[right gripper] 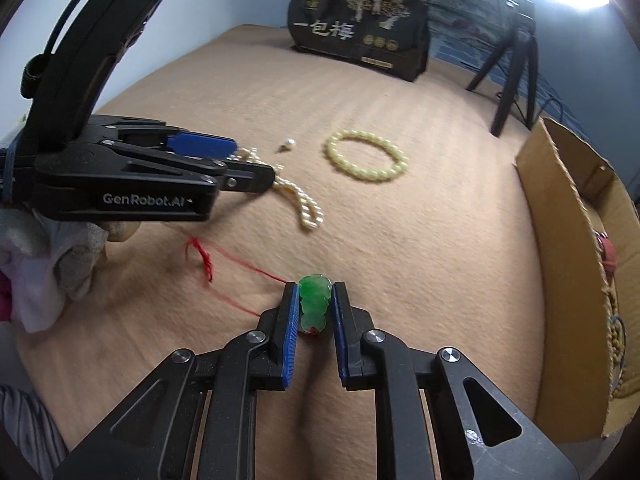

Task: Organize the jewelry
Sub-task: 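Grasp the pearl strand with the left tool while the right tool grasps the jade pendant, then carry the pearl strand and jade pendant over the cardboard box with both tools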

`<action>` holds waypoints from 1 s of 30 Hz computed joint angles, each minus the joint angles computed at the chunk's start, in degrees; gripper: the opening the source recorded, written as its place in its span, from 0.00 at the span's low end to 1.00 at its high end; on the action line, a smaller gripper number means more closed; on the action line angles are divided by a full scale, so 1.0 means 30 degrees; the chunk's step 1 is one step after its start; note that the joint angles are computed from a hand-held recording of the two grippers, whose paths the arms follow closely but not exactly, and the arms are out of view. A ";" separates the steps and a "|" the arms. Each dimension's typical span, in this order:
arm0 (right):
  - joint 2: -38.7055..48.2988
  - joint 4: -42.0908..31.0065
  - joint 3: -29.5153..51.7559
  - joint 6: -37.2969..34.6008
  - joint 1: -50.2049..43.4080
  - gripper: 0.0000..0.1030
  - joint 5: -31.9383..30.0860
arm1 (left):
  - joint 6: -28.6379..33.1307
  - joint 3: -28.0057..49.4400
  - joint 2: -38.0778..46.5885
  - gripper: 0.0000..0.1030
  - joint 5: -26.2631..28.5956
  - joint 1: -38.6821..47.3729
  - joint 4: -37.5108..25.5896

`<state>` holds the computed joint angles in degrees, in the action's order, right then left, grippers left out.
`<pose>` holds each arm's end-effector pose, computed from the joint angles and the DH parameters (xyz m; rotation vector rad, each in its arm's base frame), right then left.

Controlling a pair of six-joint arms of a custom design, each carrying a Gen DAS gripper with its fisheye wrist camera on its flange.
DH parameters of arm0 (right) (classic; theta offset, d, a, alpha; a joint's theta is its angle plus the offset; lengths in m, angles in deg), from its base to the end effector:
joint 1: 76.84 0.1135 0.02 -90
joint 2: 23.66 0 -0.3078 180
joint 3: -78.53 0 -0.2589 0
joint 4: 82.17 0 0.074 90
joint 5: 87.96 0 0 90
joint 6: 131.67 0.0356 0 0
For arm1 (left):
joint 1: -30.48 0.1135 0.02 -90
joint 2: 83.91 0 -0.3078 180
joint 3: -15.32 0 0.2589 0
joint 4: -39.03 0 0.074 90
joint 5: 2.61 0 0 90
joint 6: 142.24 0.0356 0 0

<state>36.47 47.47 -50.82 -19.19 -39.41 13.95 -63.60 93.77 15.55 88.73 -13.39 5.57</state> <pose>0.1448 0.1016 0.2437 -0.2640 2.5700 0.1141 0.2705 -0.2612 0.2351 0.7293 2.4670 -0.4087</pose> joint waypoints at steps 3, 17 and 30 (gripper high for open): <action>-0.0296 -0.0205 -0.0104 -0.0064 -0.0379 0.14 -0.0074 | 0.0219 0.0299 0.0347 0.62 -0.0670 -0.0414 -0.0105; -0.0390 -0.0346 -0.0172 0.0254 -0.0333 0.14 0.0226 | -0.0108 -0.0213 0.0430 0.07 -0.0931 -0.0422 0.1059; -0.2077 -0.2873 0.1177 0.1375 0.0888 0.14 0.1495 | -0.1086 -0.2005 -0.2586 0.05 -0.0723 -0.0372 0.0641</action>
<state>30.24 38.86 -47.29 -15.06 -36.74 18.43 -66.85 87.76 7.80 86.56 -14.50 7.49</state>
